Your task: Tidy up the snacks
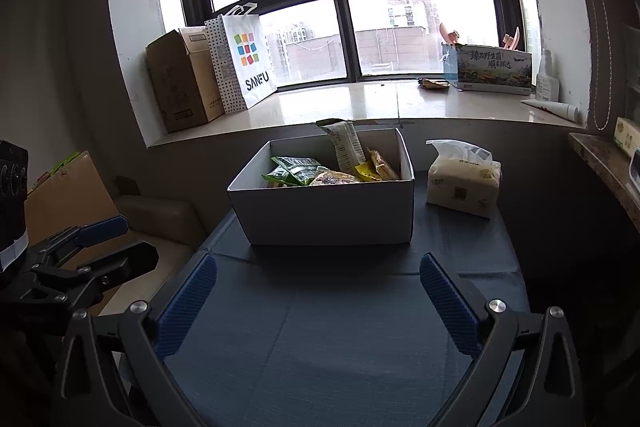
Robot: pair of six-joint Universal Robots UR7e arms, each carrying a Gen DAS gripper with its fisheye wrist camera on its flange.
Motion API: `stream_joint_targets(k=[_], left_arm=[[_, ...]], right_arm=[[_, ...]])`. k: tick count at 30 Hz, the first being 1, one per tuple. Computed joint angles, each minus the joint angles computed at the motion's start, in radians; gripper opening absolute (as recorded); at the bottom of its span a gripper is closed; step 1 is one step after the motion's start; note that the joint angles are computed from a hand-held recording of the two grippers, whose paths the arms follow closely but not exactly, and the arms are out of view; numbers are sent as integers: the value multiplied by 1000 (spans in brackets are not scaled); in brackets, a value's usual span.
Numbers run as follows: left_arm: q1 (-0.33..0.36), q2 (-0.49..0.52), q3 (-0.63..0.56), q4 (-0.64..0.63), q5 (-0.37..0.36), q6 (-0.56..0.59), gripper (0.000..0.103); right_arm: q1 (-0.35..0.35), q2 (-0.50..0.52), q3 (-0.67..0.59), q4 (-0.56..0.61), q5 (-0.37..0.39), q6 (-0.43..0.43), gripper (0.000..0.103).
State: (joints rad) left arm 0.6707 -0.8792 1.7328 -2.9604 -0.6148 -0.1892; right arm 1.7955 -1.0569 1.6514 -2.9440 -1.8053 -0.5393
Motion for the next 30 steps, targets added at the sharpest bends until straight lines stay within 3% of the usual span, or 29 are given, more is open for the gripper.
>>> stream_joint_targets(k=[30], left_arm=[[5,-2,-7,25,-14,-6,103]], right_arm=[[6,7,-13,13,-13,-3,103]])
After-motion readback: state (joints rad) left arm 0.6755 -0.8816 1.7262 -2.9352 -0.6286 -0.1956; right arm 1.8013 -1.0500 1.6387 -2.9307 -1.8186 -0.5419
